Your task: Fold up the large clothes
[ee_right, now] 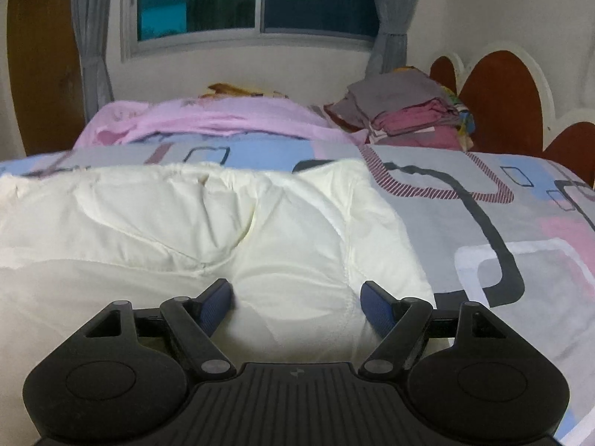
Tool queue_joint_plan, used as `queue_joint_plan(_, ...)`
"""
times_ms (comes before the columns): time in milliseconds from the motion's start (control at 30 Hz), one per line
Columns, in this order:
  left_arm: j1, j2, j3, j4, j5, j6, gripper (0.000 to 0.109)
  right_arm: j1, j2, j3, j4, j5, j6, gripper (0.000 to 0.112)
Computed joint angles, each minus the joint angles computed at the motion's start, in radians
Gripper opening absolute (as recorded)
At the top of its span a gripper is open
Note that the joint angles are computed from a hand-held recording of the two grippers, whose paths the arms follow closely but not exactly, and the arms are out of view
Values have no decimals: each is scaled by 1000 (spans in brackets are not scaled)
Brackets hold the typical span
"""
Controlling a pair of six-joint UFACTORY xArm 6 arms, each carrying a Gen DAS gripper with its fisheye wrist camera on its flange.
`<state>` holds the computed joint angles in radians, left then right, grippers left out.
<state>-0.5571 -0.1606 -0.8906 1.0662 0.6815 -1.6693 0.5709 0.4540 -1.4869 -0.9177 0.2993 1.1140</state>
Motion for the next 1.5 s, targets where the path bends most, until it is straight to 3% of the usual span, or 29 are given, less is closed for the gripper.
queue_joint_plan(300,4,1,-13,-70,12,48,63,4,7,-30,267,44,-251,76)
queue_joint_plan(567,-20,-31,-30,-90,51,56,60,6,-72,16,145,-17,-112,76)
queue_joint_plan(733,-41,-31,-67,-82,96,69,61,37,-86,-5,101,-48,-95,76)
queue_joint_plan(933,-34,-31,-87,-71,102,83,62,79,-57,-56,149,-56,-146,76)
queue_joint_plan(1200,31,17,-130,-46,66,118,62,120,39,-170,197,-19,-184,76)
queue_joint_plan(1500,148,126,-189,-72,-30,173,62,146,183,-350,246,55,-231,76)
